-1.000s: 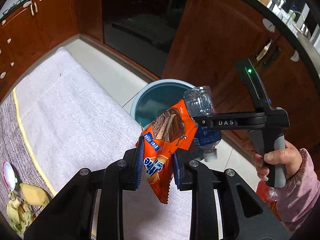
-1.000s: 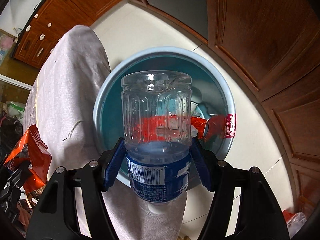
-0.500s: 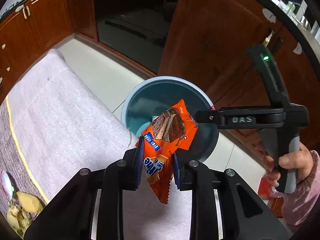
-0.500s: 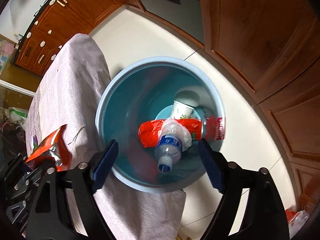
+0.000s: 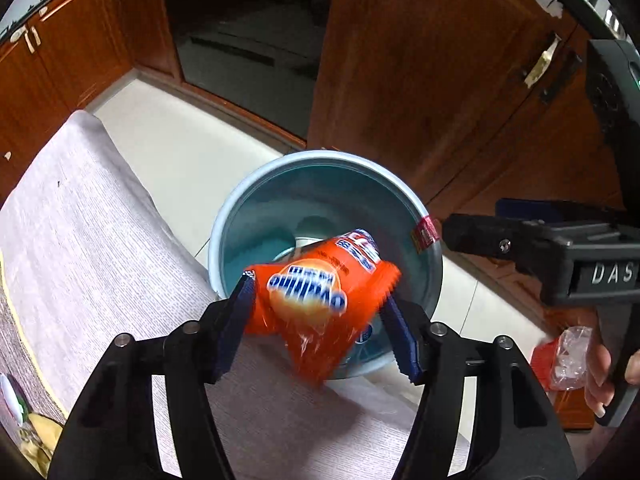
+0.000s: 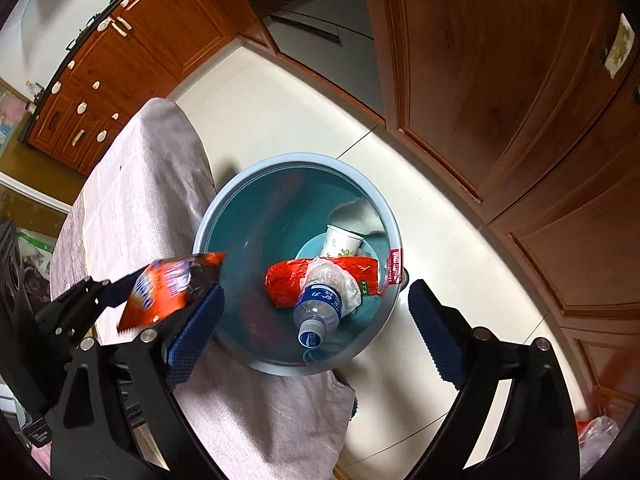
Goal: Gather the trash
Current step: 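Open the right tool to drop the bottle while the left tool drops the packet, then move both tools back over the trash on the table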
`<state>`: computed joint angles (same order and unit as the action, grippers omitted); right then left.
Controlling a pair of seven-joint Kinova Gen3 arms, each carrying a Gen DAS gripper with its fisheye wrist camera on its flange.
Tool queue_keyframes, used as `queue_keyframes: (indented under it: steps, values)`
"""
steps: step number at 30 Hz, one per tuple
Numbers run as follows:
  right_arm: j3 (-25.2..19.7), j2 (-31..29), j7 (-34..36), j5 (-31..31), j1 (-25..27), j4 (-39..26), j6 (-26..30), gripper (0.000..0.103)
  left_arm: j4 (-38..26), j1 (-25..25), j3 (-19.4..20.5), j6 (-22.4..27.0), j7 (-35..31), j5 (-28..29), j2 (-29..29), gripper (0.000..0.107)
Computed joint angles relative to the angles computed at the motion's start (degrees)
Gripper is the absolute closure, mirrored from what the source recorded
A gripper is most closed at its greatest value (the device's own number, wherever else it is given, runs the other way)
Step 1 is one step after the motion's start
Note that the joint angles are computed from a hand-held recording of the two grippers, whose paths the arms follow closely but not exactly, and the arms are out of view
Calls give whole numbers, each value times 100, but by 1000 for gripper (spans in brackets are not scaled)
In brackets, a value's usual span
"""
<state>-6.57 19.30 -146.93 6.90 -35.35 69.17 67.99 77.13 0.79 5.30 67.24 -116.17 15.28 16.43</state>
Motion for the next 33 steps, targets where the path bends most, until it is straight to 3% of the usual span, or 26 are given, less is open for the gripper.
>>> queue_keyframes:
  steps: [7, 22, 27, 33]
  values:
    - [-8, 84, -1, -41, -23, -94, 59, 14, 94, -101, -25, -58, -42, 122, -138, 10]
    - [5, 184, -167, 200, -417, -605, 582, 14, 475, -558, -230, 204, -428, 726, -718, 9]
    - [-46, 331, -169, 360, -778, -1065, 900, 14, 765, -925, -509, 413, -894, 1046, -1152, 9]
    - [-27, 721, -88, 467, -1300, -1870, 1309, 14, 1002, -1341, -980, 731, -1428, 994, -1624, 9]
